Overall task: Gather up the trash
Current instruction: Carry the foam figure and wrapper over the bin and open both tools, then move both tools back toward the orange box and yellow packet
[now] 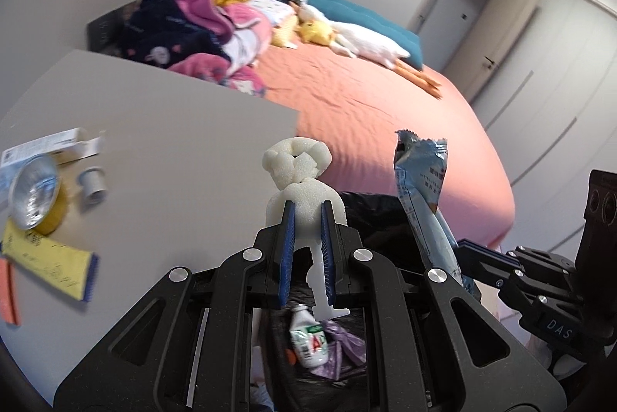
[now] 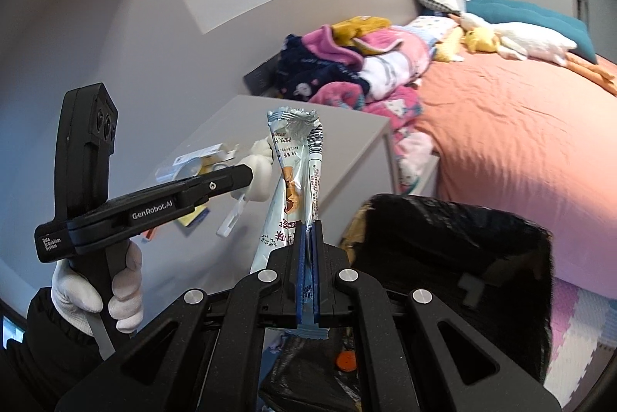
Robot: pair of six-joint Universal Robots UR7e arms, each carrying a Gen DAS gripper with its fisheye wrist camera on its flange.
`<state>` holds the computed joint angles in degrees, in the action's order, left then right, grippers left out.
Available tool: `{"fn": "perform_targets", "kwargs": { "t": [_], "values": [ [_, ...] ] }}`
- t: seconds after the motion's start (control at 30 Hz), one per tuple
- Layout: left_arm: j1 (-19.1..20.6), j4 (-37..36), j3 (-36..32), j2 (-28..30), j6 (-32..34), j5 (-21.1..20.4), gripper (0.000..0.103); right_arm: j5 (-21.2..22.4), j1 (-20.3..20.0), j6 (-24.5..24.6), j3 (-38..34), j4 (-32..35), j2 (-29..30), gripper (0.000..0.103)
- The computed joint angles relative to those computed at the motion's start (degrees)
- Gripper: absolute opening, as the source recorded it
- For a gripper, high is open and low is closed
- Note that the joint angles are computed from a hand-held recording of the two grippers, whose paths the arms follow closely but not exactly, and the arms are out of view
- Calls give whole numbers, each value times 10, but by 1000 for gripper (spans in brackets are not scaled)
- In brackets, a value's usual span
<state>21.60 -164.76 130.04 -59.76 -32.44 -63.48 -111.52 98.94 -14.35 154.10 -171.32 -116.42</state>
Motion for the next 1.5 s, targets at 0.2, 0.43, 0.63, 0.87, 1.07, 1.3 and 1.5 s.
{"fn": "perform_targets", "kwargs": {
  "t": [0.2, 0.43, 0.63, 0.87, 1.07, 1.3, 1.5],
  "values": [
    [-6, -8, -22, 35, 29, -34, 12, 11, -41, -10, 8, 34, -74, 4],
    [-11, 26, -48, 61, 52, -75, 83, 22, -84, 5, 14, 55, -163, 23],
    [-27, 26, -48, 66, 68, -72, 93, -33, -65, 23, 16, -5, -165, 75],
    [-32, 24, -43, 58, 71, -70, 93, -25, -74, 28, 16, -5, -176, 79],
    [-35, 28, -32, 44, 60, -55, 93, -31, -54, 31, 16, -11, -151, 81],
    [-37, 30, -6, 13, 44, -32, 93, -33, -17, 29, 12, -39, -86, 81],
    [-35, 47, 18, -22, 13, -6, 93, -22, 5, 32, 4, -62, -24, 81]
  ]
}}
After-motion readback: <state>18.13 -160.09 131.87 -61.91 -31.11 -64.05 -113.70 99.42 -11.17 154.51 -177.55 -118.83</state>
